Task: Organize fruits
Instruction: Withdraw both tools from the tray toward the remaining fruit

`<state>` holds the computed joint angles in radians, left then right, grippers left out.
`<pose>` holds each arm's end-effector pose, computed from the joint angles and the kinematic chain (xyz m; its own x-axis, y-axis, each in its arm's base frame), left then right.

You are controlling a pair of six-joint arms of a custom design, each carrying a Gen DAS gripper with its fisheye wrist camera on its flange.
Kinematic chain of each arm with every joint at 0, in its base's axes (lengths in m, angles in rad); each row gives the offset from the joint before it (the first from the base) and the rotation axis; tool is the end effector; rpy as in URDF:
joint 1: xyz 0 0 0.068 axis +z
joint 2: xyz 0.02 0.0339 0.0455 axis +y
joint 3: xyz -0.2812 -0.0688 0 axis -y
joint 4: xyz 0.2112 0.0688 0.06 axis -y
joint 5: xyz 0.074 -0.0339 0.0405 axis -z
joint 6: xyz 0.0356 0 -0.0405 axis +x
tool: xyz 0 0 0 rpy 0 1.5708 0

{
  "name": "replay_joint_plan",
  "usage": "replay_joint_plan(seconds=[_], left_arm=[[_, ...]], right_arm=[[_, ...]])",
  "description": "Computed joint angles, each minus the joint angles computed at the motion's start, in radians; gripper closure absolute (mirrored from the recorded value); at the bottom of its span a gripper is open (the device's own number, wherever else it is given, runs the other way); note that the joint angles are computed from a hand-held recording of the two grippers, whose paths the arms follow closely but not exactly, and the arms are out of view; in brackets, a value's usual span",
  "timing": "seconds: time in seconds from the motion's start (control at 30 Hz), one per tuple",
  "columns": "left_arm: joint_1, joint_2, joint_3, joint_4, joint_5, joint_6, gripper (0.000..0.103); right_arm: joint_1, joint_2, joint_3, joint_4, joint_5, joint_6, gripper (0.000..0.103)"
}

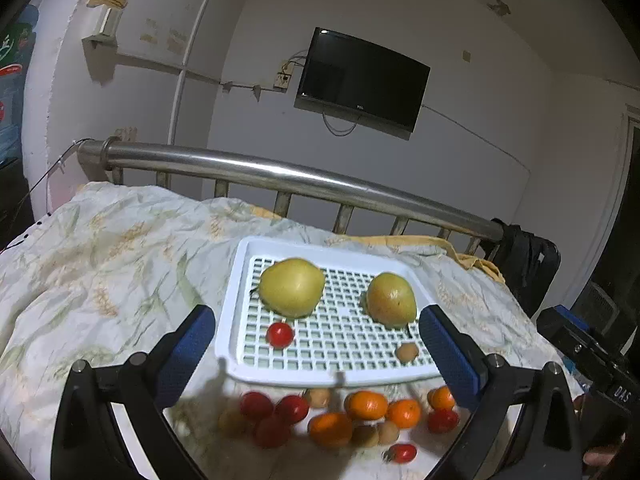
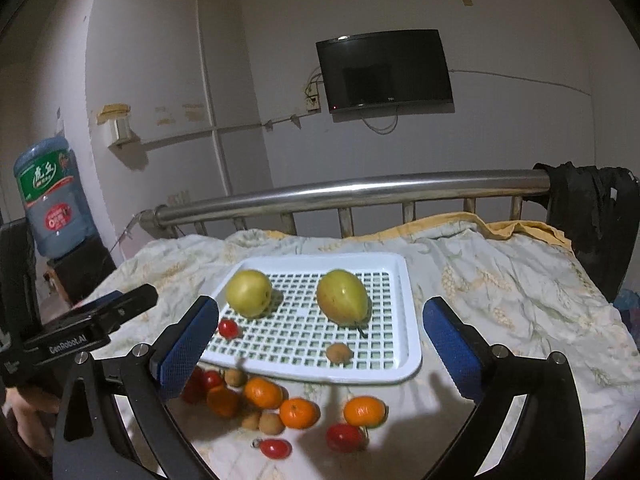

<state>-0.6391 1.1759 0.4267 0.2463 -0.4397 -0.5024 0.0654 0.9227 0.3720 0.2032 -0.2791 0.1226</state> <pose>0.1699 -0.1074 0.2220 -0.4548 -0.2049 -0.8667 0.0244 0.9699 -0.2421 0.1624 0.0205 0.2414 -0.3766 0.0931 -0.9217 -0.2773 0.9380 0.2081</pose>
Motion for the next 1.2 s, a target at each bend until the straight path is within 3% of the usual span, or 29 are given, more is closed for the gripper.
replay_joint_plan(seconds=[0.2,0.43,0.8,1.2], left_arm=[[-0.057,-0.041,-0.058,-0.038,-0.038,-0.007,0.0],[-0.073,-0.006,-0.134,0.038,-0.051,-0.014,0.0],[-0.055,0.156,-0.172,0.16,0.006,-0.013,0.0],[-0.018,0.261,-0.152,0.158,0.073,-0.021,0.0]], right_arm=[[-0.017,-0.006,-0.054,0.001,-0.022,-0.028,0.0],[-0.005,0.017,-0.132,0.063,-0.014,-0.047,0.0],[0.042,0.152,-0.195,0.2,0.049,-0.052,0.0],[0.076,0.297,-0.196,0.255,0.08,-0.073,0.0]])
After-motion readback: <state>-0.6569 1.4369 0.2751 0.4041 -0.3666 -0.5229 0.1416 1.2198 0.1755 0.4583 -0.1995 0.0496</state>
